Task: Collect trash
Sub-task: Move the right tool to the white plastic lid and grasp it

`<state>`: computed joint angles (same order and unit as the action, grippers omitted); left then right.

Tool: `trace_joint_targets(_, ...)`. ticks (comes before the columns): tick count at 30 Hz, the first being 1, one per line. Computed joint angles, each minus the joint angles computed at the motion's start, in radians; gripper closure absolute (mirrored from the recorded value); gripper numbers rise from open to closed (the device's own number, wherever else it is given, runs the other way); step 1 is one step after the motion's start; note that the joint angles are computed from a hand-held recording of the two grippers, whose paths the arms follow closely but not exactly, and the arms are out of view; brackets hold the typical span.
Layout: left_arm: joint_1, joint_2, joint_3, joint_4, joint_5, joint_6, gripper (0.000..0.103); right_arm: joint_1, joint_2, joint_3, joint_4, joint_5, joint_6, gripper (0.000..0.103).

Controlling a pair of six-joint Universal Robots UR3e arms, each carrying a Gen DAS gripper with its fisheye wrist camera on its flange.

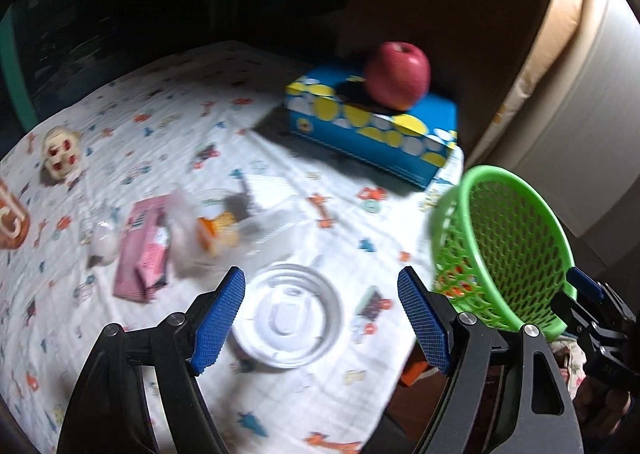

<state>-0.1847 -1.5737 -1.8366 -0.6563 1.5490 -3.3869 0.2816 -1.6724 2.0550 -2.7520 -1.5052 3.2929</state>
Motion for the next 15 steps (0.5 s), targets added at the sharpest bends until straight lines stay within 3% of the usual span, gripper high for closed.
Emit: trace_joint_targets(15,0.371,0.367,-0.314,-0.069,-0.102,0.117,0.027,0.286,0.42,-0.4,0.033,-0.019,-0.008,0.012)
